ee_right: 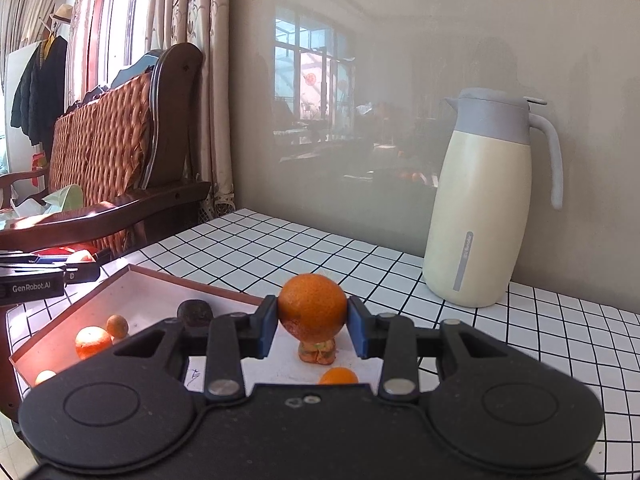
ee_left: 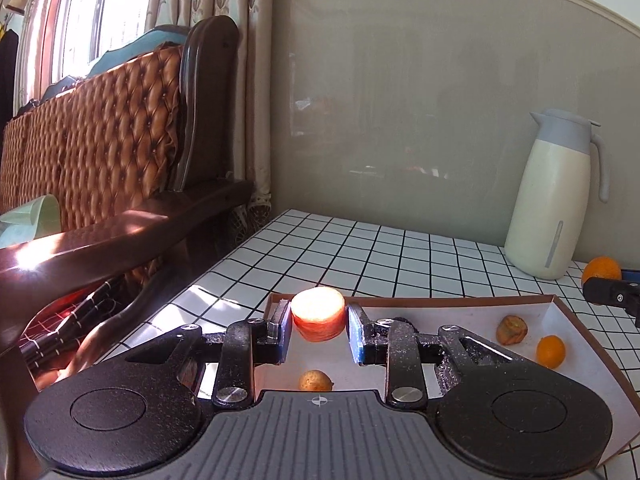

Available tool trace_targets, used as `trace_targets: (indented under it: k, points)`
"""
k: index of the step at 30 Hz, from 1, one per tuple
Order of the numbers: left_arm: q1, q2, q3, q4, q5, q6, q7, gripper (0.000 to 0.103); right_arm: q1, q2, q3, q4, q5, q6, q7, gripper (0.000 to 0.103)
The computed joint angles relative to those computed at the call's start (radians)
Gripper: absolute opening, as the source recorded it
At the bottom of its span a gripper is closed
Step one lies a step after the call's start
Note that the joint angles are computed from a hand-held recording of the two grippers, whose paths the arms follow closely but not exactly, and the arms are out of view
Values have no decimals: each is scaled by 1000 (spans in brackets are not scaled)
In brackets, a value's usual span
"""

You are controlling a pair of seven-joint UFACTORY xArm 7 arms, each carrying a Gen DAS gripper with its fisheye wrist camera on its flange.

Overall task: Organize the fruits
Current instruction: 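Open the left tool to drop the carrot slice while the right drops the mandarin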

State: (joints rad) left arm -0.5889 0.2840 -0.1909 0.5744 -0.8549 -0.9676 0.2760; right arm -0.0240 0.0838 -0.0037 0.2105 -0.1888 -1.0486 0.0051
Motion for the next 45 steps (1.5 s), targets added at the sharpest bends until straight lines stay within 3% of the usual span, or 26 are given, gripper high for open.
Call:
trace_targets:
  k: [33, 34, 35, 36, 37, 38, 39, 45]
  points:
    - [28, 85, 60, 134, 96, 125, 38, 30, -50, 86, -2, 146, -100, 120, 54, 29]
    - [27, 80, 60, 134, 93, 136, 42, 30, -52, 82, -3, 148, -111, 129, 54, 30]
    - [25, 76, 61, 135, 87, 141, 48, 31, -47, 77, -3, 150, -104, 146, 38, 38]
    - [16, 75, 61, 133, 74, 128, 54, 53, -24, 76, -8, 147, -56, 144, 2, 50]
    - [3, 77, 62, 132, 53, 100, 70, 103, -10, 85, 4, 139, 14, 100, -37, 89]
    - [-16, 97, 67, 131, 41, 35, 79, 101, -4, 106, 6, 129, 47, 20, -48, 96]
    - [-20, 103, 62, 135, 20, 12, 107, 103, -7, 114, 3, 124, 43, -19, -45, 97]
    - [25, 81, 45, 108, 50, 27, 60, 103, -18, 102, -2, 124, 27, 16, -19, 97]
